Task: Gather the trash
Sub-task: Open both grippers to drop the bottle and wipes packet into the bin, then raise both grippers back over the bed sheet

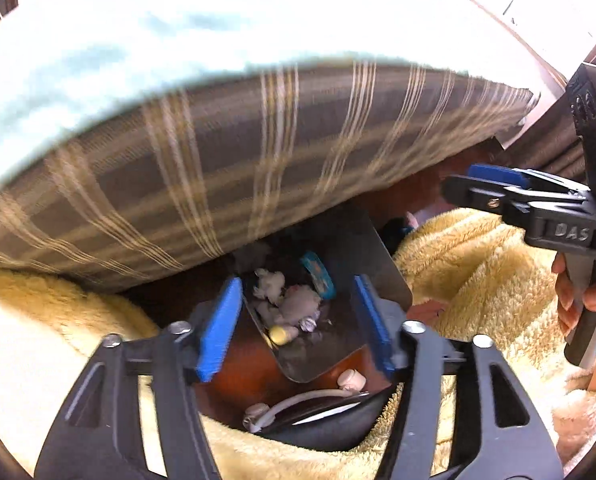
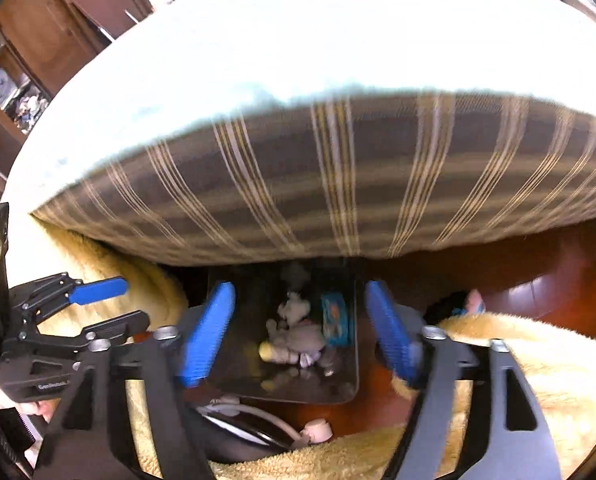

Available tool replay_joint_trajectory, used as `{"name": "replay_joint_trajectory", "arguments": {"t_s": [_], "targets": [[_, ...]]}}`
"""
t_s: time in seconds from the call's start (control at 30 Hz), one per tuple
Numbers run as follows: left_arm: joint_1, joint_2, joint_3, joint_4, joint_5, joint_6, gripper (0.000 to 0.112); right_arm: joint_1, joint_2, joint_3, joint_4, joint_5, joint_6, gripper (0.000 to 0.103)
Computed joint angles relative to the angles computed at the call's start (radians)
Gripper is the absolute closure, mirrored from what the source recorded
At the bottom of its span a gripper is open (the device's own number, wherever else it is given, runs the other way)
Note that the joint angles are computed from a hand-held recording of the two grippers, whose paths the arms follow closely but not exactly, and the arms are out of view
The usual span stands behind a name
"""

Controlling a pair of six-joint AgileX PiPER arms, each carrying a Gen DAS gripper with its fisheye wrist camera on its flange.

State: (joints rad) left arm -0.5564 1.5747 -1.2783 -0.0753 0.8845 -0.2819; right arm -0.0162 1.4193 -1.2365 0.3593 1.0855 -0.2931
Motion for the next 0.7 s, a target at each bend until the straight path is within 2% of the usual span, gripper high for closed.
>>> {"name": "replay_joint_trajectory", "arguments": {"t_s": [0.1, 0.37, 0.53, 0.7], "targets": [[-0.011, -0.046, -0.029, 0.064, 0.019, -0.035, 0.035, -0.031, -0.018, -0.083, 0.016, 0.022, -0.004, 0.014], [0.024, -0.083, -0.212, 0.177, 0.087, -0.040, 0.025, -0.054, 0.040, -0.377, 0.008, 0.069, 0.018, 0.011], [0.077, -0.004, -0.388, 0.197, 0.143, -0.002, 0.024, -0.006, 0.156, -0.579, -0.034, 0.088, 0.063, 0.011], [0.161, 0.104, -0.556, 0.146, 0.182, 0.062, 0.023, 0.028, 0.287, -0.729, -0.041, 0.109, 0.097, 0.011]]}}
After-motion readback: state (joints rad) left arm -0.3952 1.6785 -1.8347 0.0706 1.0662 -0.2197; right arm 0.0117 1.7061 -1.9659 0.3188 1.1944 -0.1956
